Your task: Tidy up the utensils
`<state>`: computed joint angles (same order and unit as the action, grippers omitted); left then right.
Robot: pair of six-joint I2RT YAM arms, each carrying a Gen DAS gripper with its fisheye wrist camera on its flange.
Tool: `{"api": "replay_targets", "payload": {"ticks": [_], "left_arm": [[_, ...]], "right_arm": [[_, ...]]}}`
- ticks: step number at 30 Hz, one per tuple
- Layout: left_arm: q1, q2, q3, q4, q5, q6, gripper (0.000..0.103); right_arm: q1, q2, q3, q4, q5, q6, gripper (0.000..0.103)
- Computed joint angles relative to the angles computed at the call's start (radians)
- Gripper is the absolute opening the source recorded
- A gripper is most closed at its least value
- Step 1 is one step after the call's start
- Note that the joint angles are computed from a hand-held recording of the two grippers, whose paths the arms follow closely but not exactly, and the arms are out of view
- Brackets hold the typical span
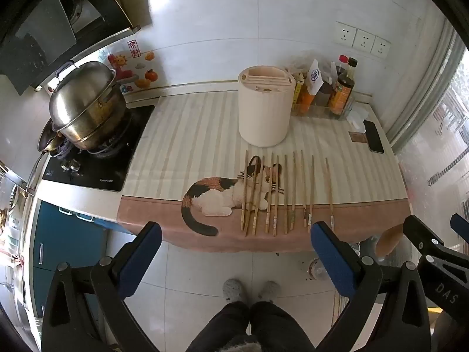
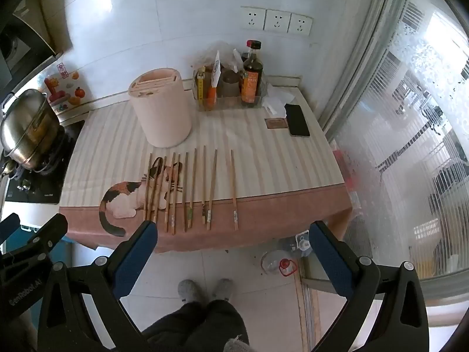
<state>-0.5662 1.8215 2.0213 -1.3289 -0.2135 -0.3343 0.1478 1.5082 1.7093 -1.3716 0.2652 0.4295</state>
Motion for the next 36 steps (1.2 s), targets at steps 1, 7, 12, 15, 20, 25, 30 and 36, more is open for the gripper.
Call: {"api": "replay_targets", "payload": {"ticks": [1,7,12,15,20,25,30,36], "left_arm": [[-0.001,0.001,0.001,-0.001,-0.002,0.0,0.103],[0.001,-0.002,-0.002,0.001,0.002,-0.001,0.103],[-0.002,-0.008,-0.019,0.009,-0.002,-0.006,0.103],[-0.001,-0.013,-0.036,0.021,-0.003,-0.004,0.103],[0.004,-0.015,-0.036,0.019,-0.001,0.001,0.103],[0.006,-0.015,-0.034,0.018,0.001,0.0,0.103],[0.006,0.0,0.007,-0.003,0.0,0.002,0.103],[0.004,0.008,0.024,-0.013,0.002,-0.001,0.103]], "right_arm": [[0.0,0.001,0.002,-0.001,0.001,-0.002,0.103],[-0.008,0.007,0.009,-0.004,-0.005,-0.008,0.103],[-0.02,0.005,0.009,-0.003,-0.013,-0.023,0.103],[-0.031,0.02,0.02,0.002,-0.02,-0.04,0.103],[-0.016,0.019,0.009,0.009,-0.015,-0.033,0.103],[-0.018,0.017,0.01,0.003,-0.015,-0.034,0.103],[-0.019,0.016,0.012,0.0,-0.014,-0.035,0.103],[-0.018,0.016,0.018,-0.005,-0.014,-0.034,0.103]]}}
